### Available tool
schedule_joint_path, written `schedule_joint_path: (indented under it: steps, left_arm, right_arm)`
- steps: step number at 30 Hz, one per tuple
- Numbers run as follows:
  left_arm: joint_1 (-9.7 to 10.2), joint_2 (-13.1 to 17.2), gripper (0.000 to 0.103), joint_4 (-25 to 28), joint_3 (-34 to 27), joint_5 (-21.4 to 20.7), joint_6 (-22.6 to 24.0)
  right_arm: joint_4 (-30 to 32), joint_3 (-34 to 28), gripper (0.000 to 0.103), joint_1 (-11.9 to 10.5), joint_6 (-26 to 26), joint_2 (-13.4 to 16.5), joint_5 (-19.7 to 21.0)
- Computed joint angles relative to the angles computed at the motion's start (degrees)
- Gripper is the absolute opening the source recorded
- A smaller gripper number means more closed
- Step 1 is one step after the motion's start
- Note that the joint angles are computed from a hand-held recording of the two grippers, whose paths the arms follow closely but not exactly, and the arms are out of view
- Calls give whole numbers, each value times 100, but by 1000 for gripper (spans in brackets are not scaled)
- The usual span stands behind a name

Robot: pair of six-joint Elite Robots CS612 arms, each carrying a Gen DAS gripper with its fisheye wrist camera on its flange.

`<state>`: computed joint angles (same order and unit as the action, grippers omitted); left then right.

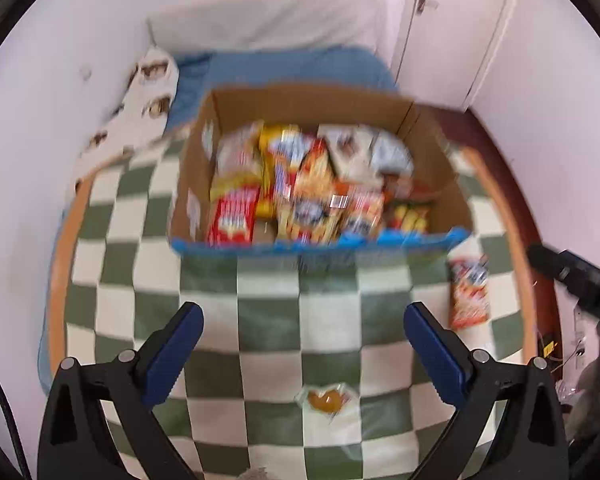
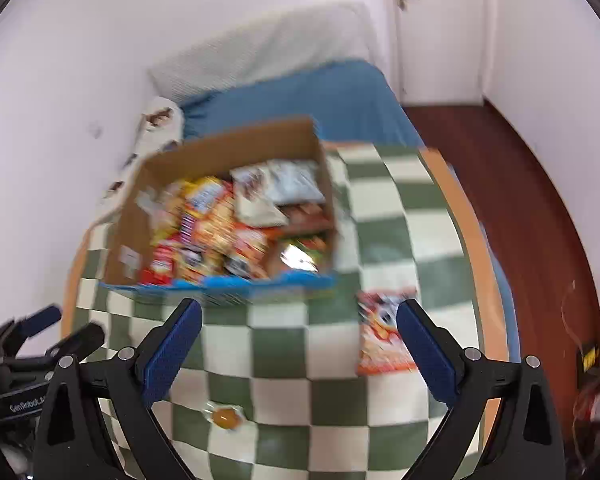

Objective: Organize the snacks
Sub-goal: 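Grasp the orange jelly cup with the left tool while the right tool grasps the orange panda chip bag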

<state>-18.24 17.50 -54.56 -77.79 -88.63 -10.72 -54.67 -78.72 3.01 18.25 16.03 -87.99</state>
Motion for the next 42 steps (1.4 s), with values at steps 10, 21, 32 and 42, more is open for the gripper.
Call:
schedule_joint_path:
  steps: [10, 21, 32, 42]
  left_arm:
    - [-111, 506, 103, 1284, 23, 78, -406]
    - [-52, 639, 103, 1818, -59, 55, -644]
    - [81, 788, 102, 2144, -431, -620, -442]
    - [1, 1084, 74, 2341, -376, -1414, -163]
  right_arm:
    - [834, 276, 100, -370, -11, 600, 240]
    - [791, 268, 57, -165, -625, 837, -274]
    - [2129, -771, 56, 82, -1009, 1187, 809]
    - [2424, -939, 63, 54, -774, 1353, 953]
